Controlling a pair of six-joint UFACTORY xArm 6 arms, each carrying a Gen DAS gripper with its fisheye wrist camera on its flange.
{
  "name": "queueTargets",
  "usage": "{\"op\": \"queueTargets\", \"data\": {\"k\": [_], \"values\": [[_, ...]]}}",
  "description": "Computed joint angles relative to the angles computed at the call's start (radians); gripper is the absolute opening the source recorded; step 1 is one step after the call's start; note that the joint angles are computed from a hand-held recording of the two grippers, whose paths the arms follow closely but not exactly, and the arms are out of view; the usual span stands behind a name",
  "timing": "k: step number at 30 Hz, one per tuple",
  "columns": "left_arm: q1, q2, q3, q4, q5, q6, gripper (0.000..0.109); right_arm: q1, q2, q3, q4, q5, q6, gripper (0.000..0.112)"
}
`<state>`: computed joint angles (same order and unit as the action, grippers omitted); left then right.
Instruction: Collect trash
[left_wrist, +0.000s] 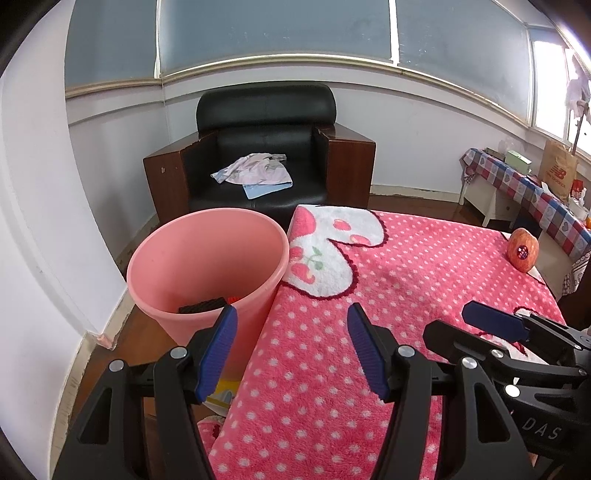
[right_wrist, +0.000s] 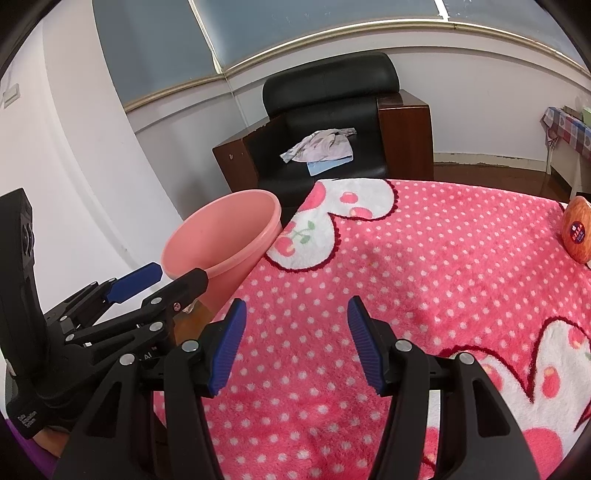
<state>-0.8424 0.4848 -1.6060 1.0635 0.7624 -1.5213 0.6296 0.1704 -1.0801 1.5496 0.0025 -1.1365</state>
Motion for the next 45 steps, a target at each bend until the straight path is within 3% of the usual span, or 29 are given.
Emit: {"op": "queueTargets", "data": {"k": [12, 24, 30, 45], "values": [[0.000, 0.003, -0.004, -0.003, 0.001, 0.002, 0.061, 0.008, -0.005, 0.016, -0.049, -0.036, 0.066, 0.058], [-0.002, 0.013, -0.007, -0.006, -0.011, 0.000, 0.061, -0.006, -0.023, 0.131, -0.547, -0.103, 0.568, 0.058], [0.004, 0.021, -0.011, -0.013, -0.028, 0.010, 0.061, -0.016, -0.025, 0.146, -0.608, -0.101, 0.626, 0.058], [0.010, 0.028, -0.011, -0.026, -0.039, 0.021, 0.061, -0.018, -0.018, 0.140, -0.603, -0.088, 0.618, 0.058]]}}
